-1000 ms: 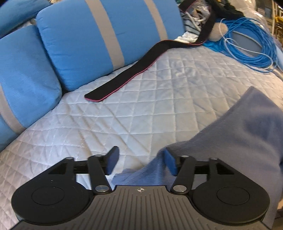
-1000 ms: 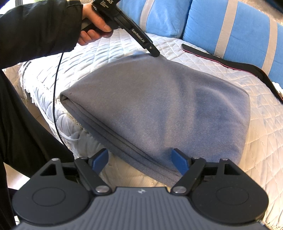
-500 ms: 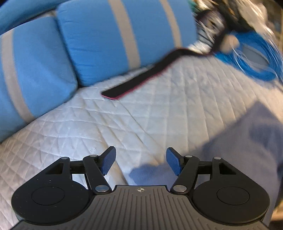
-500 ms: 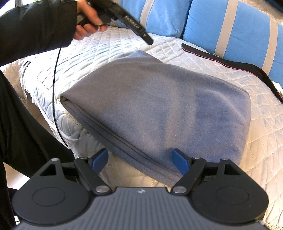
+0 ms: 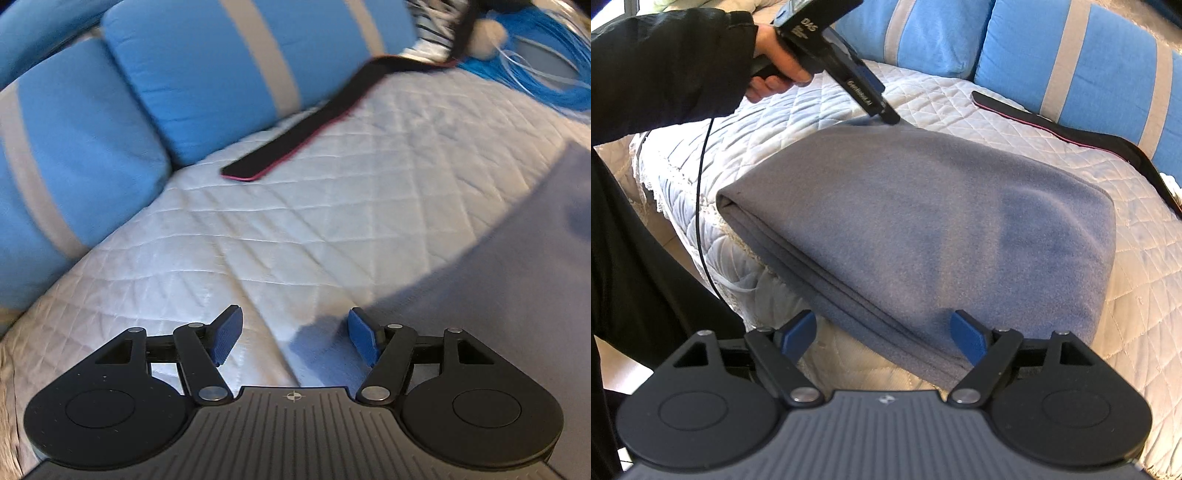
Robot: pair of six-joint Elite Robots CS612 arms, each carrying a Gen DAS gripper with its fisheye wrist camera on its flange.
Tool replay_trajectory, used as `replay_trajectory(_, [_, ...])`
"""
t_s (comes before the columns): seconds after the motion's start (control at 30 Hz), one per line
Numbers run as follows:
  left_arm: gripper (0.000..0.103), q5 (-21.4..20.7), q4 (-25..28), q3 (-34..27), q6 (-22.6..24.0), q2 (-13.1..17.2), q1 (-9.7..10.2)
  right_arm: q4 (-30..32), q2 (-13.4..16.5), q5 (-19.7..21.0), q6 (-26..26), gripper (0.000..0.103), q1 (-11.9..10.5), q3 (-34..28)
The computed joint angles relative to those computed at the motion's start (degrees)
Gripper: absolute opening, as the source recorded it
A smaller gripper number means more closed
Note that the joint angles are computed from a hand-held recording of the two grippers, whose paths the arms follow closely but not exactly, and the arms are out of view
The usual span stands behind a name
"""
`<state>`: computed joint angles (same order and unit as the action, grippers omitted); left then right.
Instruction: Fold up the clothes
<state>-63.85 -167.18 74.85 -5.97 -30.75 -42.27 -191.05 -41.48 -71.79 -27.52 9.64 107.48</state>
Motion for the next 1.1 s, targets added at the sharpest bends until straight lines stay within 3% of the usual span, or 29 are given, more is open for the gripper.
replay_trajectory(0.1, [0.058,11.89,4.12,-1.56,-3.31,1.01,-1.11,0.03,-0.03,0.05,0.06,0.088,-0.02,0.06])
replay_trajectory(0.13, [0.058,12.79,4.59,-1.47,-3.77,0.96,-1.13,0.02,-0.04,0.05,0.03,0.088,0.00,0.07])
replay_trajectory(0.33, [0.058,8.20,-1.57,0.92,-5.32,-1.02,-1.61,-0.77,-0.21,2.42,1.53,0.088,-0.65,0.25])
replay_trajectory(0.47, [0.058,4.65,-7.44,1.36,-4.20,-1.50,-2.90,-5.43,-0.37,8.33,4.74,0.086,-2.10,0.83])
replay_trajectory(0.5, [0.058,3.42,-7.82,1.14,-3.30,-1.41,-3.09,-7.01,-0.34,9.90,6.20,0.081,-2.57,0.70])
replay_trajectory(0.53, [0.058,2.70,-6.92,0.67,-2.63,-1.22,-3.22,-7.88,-0.35,10.63,7.65,0.066,-2.89,0.26])
replay_trajectory(0.57, [0.058,2.01,-5.97,0.18,-1.98,-1.02,-3.36,-8.77,-0.34,11.32,9.14,0.061,-3.20,-0.21])
replay_trajectory(0.6, [0.058,1.90,-4.38,-0.39,-1.79,-0.74,-3.44,-9.25,-0.34,11.58,10.36,0.049,-3.41,-0.83])
replay_trajectory(0.63, [0.058,1.42,-2.48,-0.90,-2.07,-0.50,-3.44,-8.84,-0.31,10.75,10.73,0.035,-3.31,-1.85])
replay_trajectory(0.67, [0.058,0.69,-0.60,-1.42,-2.55,-0.30,-3.34,-8.33,-0.13,9.36,10.58,0.030,-3.04,-3.11])
replay_trajectory(0.8, [0.058,0.07,3.27,-2.32,-4.42,0.61,-3.15,-4.51,2.07,5.91,9.06,0.018,-1.87,-9.92])
replay_trajectory(0.93, [0.058,-0.41,1.43,-1.39,-7.30,0.87,-2.60,1.58,4.57,2.69,5.50,0.017,-0.70,-15.27])
replay_trajectory(1.03, [0.058,1.53,1.22,-1.25,-9.95,0.94,-2.49,5.70,5.47,-3.95,3.91,0.028,0.18,-17.09])
replay_trajectory(1.1, [0.059,3.77,1.99,-1.56,-11.68,1.13,-2.53,7.94,5.63,-6.71,4.46,0.024,0.28,-17.62])
